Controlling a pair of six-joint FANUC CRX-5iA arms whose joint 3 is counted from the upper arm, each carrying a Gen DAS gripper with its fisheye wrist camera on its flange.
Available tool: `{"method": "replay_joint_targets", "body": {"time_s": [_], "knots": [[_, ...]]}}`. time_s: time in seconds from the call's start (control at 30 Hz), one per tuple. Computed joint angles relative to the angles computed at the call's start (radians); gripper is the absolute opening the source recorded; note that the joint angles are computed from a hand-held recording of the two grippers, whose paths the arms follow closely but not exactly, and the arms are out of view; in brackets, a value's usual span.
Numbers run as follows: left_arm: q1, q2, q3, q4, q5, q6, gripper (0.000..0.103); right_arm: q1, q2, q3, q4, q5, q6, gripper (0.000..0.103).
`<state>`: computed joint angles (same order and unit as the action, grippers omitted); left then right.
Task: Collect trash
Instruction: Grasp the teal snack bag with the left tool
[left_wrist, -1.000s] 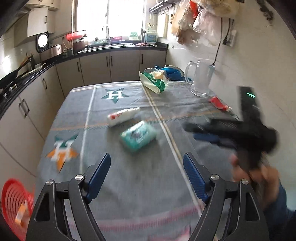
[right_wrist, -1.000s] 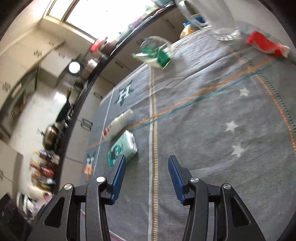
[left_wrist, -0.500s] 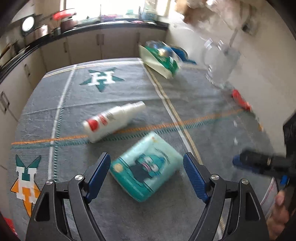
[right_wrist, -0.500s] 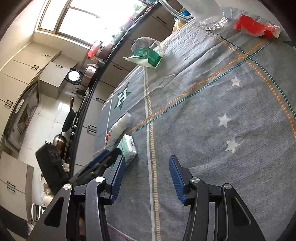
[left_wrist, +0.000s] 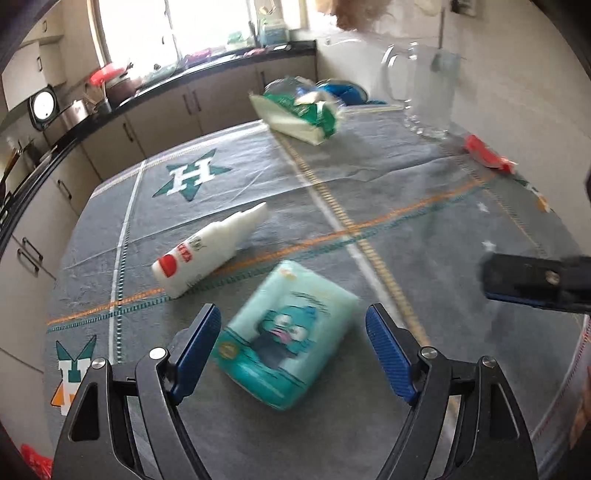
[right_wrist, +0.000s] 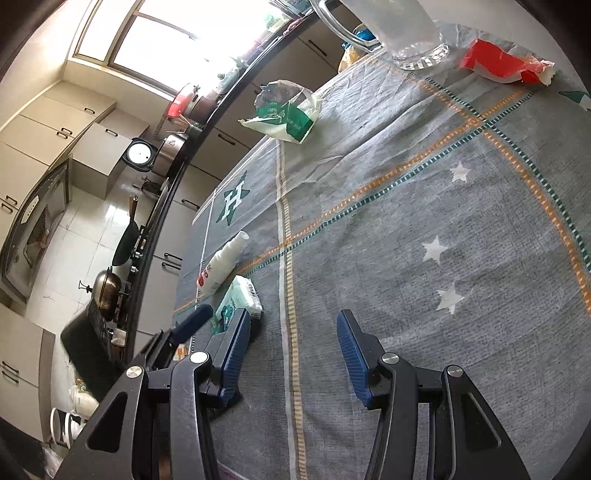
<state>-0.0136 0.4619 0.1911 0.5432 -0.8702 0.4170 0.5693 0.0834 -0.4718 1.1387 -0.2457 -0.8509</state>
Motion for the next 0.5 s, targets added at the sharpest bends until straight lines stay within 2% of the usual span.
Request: {"method": "replay_joint_targets", "body": {"time_s": [0.07, 0.2, 0.23, 0.3, 0.37, 0.43, 0.5], "knots": [[0.011, 0.051, 0.078, -0.024, -0.094, 0.037, 0.080, 0.000, 0.000, 0.000, -0.006, 0.004, 0.005, 0.054], [0.028, 0.045, 0.052, 0.026, -0.120, -0.004, 0.079, -0.001, 0.001, 0.000, -0.008, 0.006, 0.010, 0.054], [0.030, 0.037, 0.036, 0.041, -0.120, -0.014, 0.072, 0.000, 0.000, 0.000, -0.010, 0.005, 0.011, 0.054], [0.022, 0.011, 0.001, 0.018, -0.078, 0.011, 0.053, 0.001, -0.001, -0.001, -0.008, 0.002, 0.010, 0.054], [0.018, -0.008, -0.029, 0.014, -0.036, 0.048, 0.051, 0.006, 0.000, 0.003, -0.017, -0.009, 0.021, 0.054], [0.015, -0.025, -0.056, 0.008, 0.007, 0.091, 0.044, 0.008, 0.003, 0.006, -0.017, -0.012, 0.025, 0.054], [0.024, -0.035, -0.064, 0.000, 0.012, 0.135, 0.037, 0.017, 0.007, 0.016, -0.044, -0.027, 0.055, 0.054]]}}
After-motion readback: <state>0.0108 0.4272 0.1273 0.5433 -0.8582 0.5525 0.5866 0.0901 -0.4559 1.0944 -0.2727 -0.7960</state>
